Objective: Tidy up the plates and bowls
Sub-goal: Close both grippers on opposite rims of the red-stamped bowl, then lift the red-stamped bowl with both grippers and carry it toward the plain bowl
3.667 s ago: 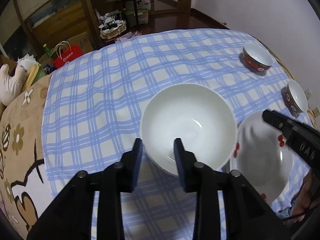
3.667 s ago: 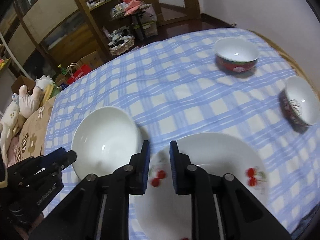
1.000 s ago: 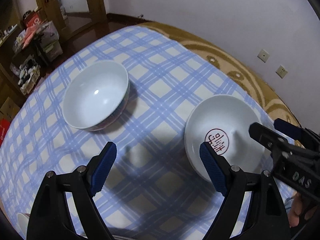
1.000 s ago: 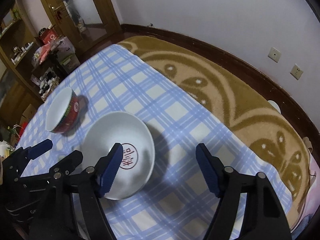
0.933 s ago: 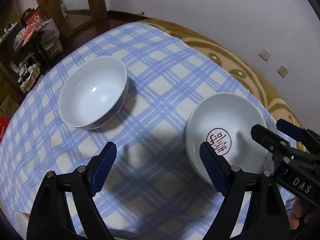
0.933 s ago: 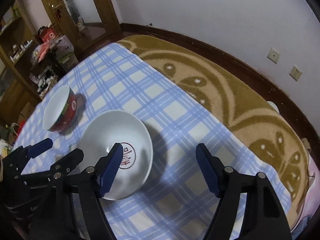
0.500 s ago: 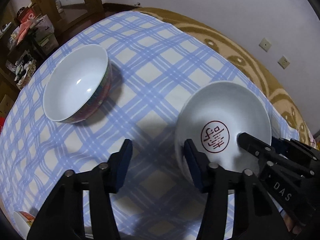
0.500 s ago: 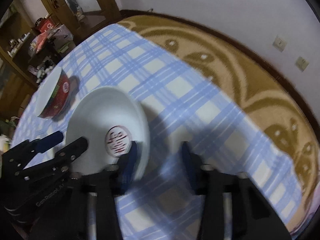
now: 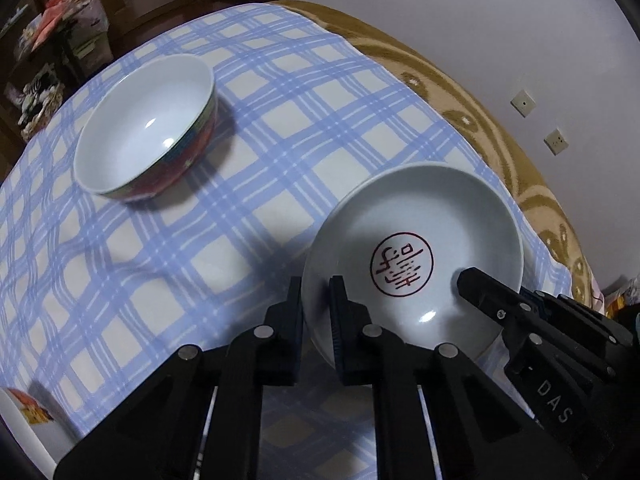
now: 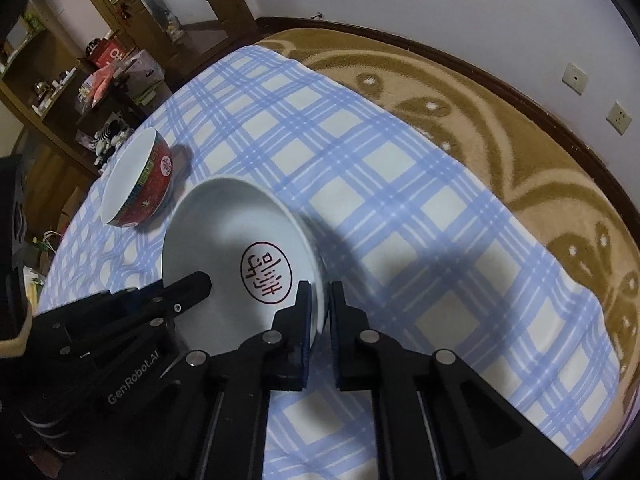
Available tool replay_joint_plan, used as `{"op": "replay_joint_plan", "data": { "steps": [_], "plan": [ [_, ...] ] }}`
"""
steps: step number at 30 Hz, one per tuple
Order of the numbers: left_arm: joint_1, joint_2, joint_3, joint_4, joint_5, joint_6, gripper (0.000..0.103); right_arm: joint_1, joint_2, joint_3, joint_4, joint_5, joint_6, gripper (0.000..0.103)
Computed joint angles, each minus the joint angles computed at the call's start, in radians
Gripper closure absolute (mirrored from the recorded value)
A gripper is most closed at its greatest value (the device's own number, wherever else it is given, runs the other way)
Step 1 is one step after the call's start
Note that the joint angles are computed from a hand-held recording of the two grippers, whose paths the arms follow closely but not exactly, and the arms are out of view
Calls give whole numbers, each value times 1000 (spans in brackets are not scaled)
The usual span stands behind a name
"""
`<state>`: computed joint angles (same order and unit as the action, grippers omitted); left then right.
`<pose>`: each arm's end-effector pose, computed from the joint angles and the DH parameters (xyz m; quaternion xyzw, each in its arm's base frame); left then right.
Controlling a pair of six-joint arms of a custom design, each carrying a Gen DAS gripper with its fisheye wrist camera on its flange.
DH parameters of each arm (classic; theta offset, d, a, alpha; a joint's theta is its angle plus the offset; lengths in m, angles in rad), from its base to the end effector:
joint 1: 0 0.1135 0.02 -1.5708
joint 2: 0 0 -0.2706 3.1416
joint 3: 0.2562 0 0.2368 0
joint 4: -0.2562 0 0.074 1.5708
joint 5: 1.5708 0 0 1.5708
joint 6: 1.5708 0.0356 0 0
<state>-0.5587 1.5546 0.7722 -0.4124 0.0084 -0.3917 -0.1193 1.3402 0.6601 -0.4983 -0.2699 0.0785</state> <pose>0.2208 -0.1384 0.1632 0.0827 0.9789 -0.0892 0.1643 0.2150 -0.0162 0.1795 0.0699 0.9697 0.1280 0.1958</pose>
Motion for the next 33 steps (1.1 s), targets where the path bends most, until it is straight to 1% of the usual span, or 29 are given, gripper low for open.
{"op": "replay_joint_plan", "data": {
  "steps": [2, 6, 11, 14, 17, 20, 22, 28, 31, 33],
  "plan": [
    [-3, -19, -8, -12, -4, -1, 91, -2, -14, -2, -9, -4, 4, 95],
    [-8, -70, -28, -44, -31, -14, 91, 39, -66, -8, -35, 36, 7, 95],
    [37, -161, -59, -98, -16, -39, 93, 85, -102, -9, -52, 24, 29, 95],
    [60, -223, -72, -137, -24, -31, 93, 142, -132, -3, -65, 48, 42, 95],
    [71, -275, -73, -179, -55, -10, 93, 215, -160, 10, -82, 80, 64, 95],
    [91, -332, -71, -224, -85, 13, 92, 251, -179, 20, -82, 74, 105, 95],
    [125, -365, -69, -255, -79, 26, 92, 278, -186, 29, -81, 71, 133, 95],
    [229, -463, -71, -354, -81, 92, 92, 435, -205, 46, -76, 134, 223, 95],
    [304, -537, -77, -408, -75, 153, 93, 490, -202, 57, -84, 114, 270, 95],
    [375, -586, -76, -450, -56, 206, 93, 551, -212, 61, -80, 132, 307, 95]
  ]
}}
